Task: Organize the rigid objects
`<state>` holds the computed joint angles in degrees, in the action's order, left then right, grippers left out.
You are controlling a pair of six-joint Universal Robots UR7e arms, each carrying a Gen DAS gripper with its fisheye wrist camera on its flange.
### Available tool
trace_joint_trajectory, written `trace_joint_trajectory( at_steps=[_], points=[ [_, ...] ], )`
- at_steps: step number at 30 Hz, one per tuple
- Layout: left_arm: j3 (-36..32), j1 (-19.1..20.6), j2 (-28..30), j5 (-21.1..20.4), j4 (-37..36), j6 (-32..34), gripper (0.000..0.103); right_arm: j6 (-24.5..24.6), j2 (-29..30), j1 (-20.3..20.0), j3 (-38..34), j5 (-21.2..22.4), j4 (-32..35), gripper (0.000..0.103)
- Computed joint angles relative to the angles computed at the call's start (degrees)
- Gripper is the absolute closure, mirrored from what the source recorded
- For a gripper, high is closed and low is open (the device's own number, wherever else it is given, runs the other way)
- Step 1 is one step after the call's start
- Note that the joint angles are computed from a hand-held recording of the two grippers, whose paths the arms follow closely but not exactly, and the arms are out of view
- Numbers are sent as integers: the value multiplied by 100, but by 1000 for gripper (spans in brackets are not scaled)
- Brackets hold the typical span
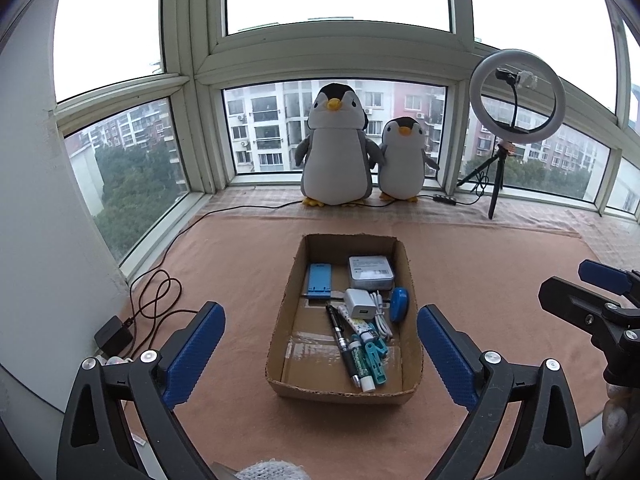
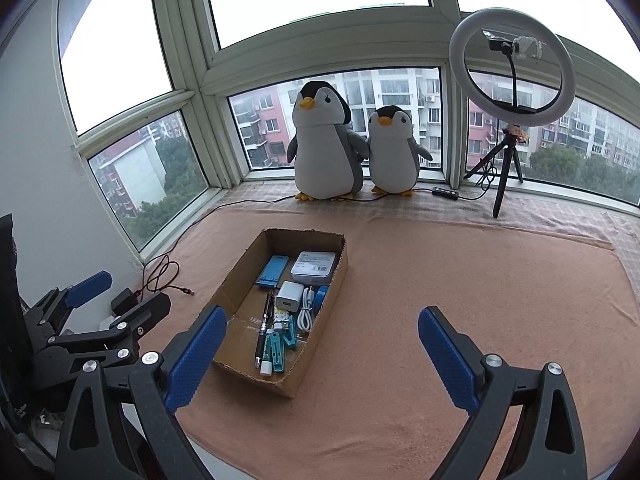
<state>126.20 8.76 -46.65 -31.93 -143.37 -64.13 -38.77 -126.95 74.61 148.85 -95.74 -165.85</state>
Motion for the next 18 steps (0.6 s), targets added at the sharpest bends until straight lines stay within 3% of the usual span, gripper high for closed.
trace_joint_trajectory(
  at_steps=[18],
  points=[
    [-9,114,48,-97,-176,132,3,58,159,82,-10,-130,-64,7]
  ],
)
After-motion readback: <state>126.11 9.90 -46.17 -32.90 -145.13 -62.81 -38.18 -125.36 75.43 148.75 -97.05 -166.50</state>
